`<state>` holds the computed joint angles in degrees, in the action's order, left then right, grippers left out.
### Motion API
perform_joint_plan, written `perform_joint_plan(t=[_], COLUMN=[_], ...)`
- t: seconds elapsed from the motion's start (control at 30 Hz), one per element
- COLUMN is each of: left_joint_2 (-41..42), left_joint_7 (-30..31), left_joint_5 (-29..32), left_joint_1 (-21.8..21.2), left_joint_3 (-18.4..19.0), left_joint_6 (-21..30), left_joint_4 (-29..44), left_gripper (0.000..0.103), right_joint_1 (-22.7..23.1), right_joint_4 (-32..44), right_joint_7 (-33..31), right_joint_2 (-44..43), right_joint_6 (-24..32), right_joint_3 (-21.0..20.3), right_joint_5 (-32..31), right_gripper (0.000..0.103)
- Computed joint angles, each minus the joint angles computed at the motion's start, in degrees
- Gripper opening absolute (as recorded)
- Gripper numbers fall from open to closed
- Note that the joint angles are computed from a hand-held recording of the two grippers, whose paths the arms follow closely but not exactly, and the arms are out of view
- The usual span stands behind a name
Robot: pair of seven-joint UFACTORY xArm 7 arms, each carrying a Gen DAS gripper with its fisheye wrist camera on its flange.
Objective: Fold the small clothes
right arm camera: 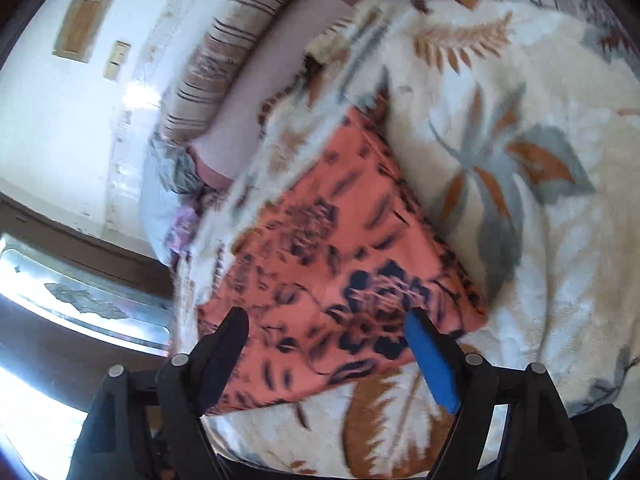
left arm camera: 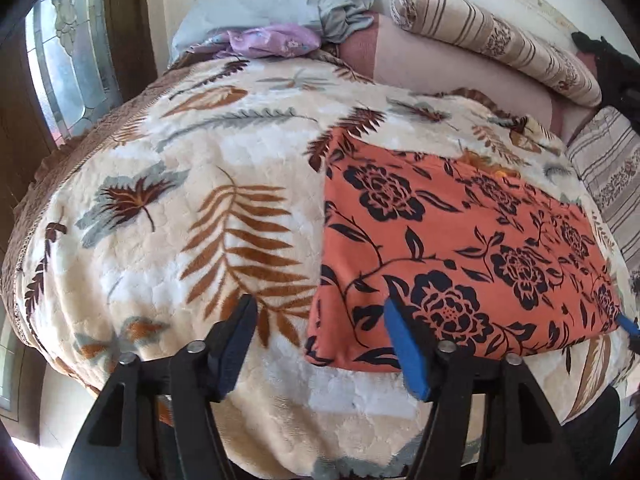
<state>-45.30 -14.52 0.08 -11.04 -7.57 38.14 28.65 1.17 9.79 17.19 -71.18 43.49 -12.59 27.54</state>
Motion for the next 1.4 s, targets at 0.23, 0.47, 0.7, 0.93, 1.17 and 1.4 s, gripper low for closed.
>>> perform_joint_plan(t=[0.23, 0.47, 0.7, 0.93, 1.17, 1.4], left_joint_2=[-2.18, 5.82, 13.44, 15.86, 22.81, 22.49], left_joint_7=[-0.7, -3.61, -8.03, -10.47, -16.04, -17.78], left_joint_5=[-1.26, -4.23, -2.49, 0.85, 11.36, 14.45], left_joint_1=[-1.94, -5.5, -6.73, -7.89, -4.94, -5.53], left_joint_3=[-1.38, -3.45, -6.51, -6.93, -10.47, -10.01], left_joint_6=[2.73, -3.33, -7.28, -7.81, -4.47, -7.17], left_joint_4=[2.61, 6.96, 11.1, 12.75, 13.28, 11.68], left_gripper=[0.074, 0.074, 0.075, 0.074, 0.077, 0.08], right_joint_1=[-2.26, -5.67, -0.21, -1.3, -6.36, -6.12], right_joint_4=[-0.97, -11.29, -11.12, -2.18, -8.51, 0.22], right_joint_7=[7.68, 14.64, 14.9, 12.87, 2.31, 1.32], right_joint_2=[-10.76, -21.3, -9.28, -3.73, -6.98, -3.14], right_joint_6=[3.45, 5.29, -10.23, -4.76, -1.9, 0.12], right_joint_3=[-3.06, -5.53, -3.35, 3.76, -0.41, -10.32], right_joint_5=[-4.57, -1.48, 0.55, -8.33, -0.81, -10.87], right_gripper=[0.076, 0.076, 0.067, 0.009, 0.022, 0.078])
